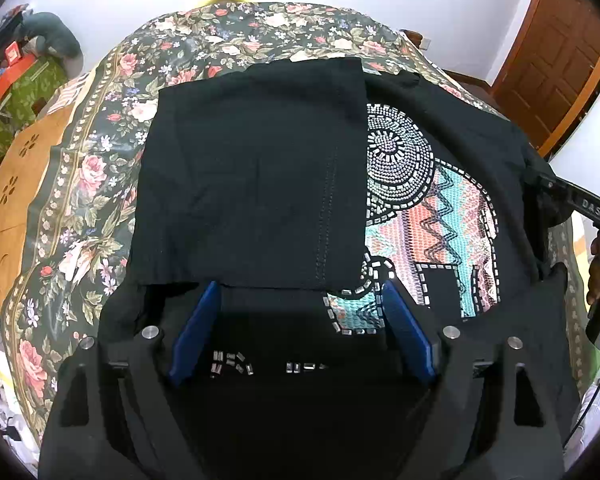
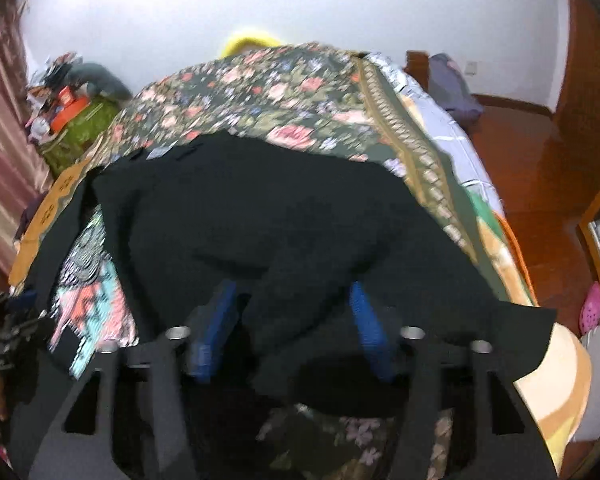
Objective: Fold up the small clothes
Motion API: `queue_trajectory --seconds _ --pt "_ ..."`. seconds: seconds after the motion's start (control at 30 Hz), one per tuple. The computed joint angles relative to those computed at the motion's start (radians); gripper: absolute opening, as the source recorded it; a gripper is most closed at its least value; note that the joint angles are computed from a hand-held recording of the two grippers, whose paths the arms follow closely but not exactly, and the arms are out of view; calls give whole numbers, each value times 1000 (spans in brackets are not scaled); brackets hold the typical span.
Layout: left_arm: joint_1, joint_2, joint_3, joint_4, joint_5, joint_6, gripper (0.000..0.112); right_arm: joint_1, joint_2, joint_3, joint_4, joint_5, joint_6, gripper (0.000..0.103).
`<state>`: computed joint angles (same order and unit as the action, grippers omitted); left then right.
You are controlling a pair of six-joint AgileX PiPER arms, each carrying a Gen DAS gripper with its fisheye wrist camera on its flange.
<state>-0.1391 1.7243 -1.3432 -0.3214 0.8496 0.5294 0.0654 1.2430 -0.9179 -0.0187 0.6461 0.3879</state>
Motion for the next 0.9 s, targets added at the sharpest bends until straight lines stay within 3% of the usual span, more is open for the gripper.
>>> queue_trajectory --seconds 0.1,0.2,0.5,0.9 --pt "7 9 -8 -11 8 3 85 -65 -30 21 118 -6 -113 15" --pt "6 6 -7 -6 8 -1 85 -107 -66 31 202 10 -189 9" --pt "23 -47 -5 21 46 12 84 -75 -156 -79 163 58 -144 8" --pt "192 -108 -50 -47 109 99 84 252 105 -344 71 11 -74 7"
